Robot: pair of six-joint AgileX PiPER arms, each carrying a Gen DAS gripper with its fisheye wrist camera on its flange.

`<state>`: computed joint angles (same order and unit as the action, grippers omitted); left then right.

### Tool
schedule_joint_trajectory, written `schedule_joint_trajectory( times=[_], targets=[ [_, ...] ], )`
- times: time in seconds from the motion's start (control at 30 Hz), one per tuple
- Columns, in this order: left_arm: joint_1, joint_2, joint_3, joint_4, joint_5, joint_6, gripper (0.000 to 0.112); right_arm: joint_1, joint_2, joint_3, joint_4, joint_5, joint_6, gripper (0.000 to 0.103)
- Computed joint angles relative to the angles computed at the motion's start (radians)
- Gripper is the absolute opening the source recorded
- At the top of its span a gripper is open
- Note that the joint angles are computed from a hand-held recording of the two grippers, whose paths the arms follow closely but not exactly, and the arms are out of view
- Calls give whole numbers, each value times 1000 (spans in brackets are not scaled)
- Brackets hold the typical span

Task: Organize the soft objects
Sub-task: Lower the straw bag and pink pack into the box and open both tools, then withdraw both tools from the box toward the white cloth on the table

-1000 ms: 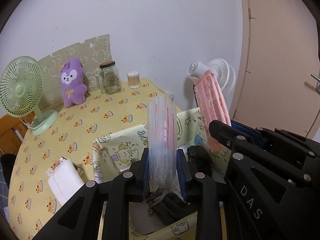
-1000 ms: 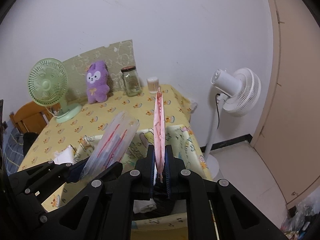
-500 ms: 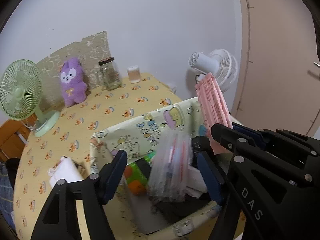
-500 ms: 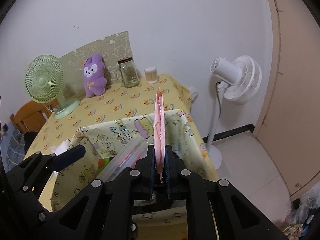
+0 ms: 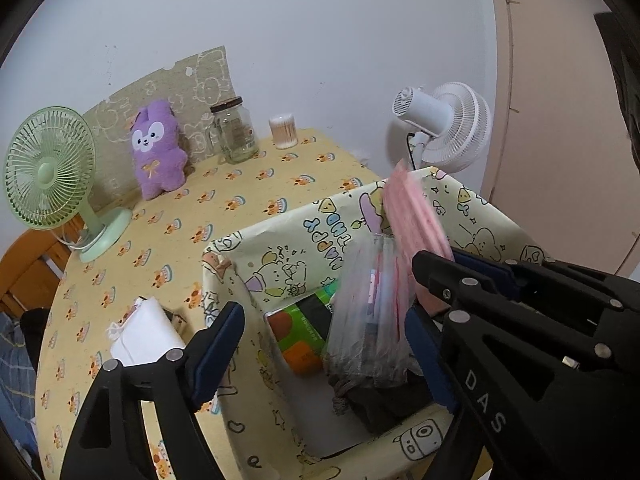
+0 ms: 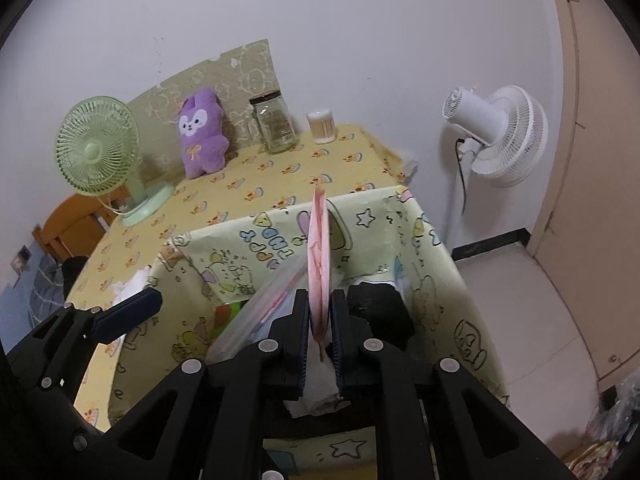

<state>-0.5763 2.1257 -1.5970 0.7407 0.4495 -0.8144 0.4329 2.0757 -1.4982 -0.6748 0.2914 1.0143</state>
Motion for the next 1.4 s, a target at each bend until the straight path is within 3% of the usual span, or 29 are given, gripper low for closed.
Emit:
schedule_joint_trajectory(
  times=[0.07, 0.1, 0.17, 0.23, 0.33, 0.53, 0.63, 0.9, 1.1, 1.33, 1.4],
  targets=[
    [-1, 3, -5, -16, -1, 15, 84, 8, 0, -11, -35, 38, 23, 30],
    [1, 1, -3, -27, -7, 24, 84, 10, -2, -12, -40, 50, 25, 44],
    [9, -8, 5, -78, -25, 62, 85, 7, -10, -11, 14, 50, -34, 49],
    [9, -16, 12, -84, -30, 60, 85, 17, -24, 2, -50, 63, 34, 64],
    [6, -40, 39, -68, -50, 36, 86, 25, -50, 31, -124, 59, 116, 77],
    [-5, -89, 100, 19, -78, -54, 90, 45, -83, 50, -147, 99, 153, 86],
    [-10, -121, 137, 87, -93, -122, 92, 64, -106, 73, -222, 111, 241, 93],
    [0, -189, 209, 209, -126, -252, 99, 129, -162, 124, -453, 168, 482, 101],
    [7, -253, 286, 397, -143, -451, 103, 173, -187, 135, -537, 205, 558, 102],
    [37, -322, 358, 418, -182, -476, 103, 228, -196, 109, -507, 251, 522, 102],
    [47, -348, 389, 485, -197, -542, 103, 248, -201, 120, -582, 267, 605, 102]
  ],
)
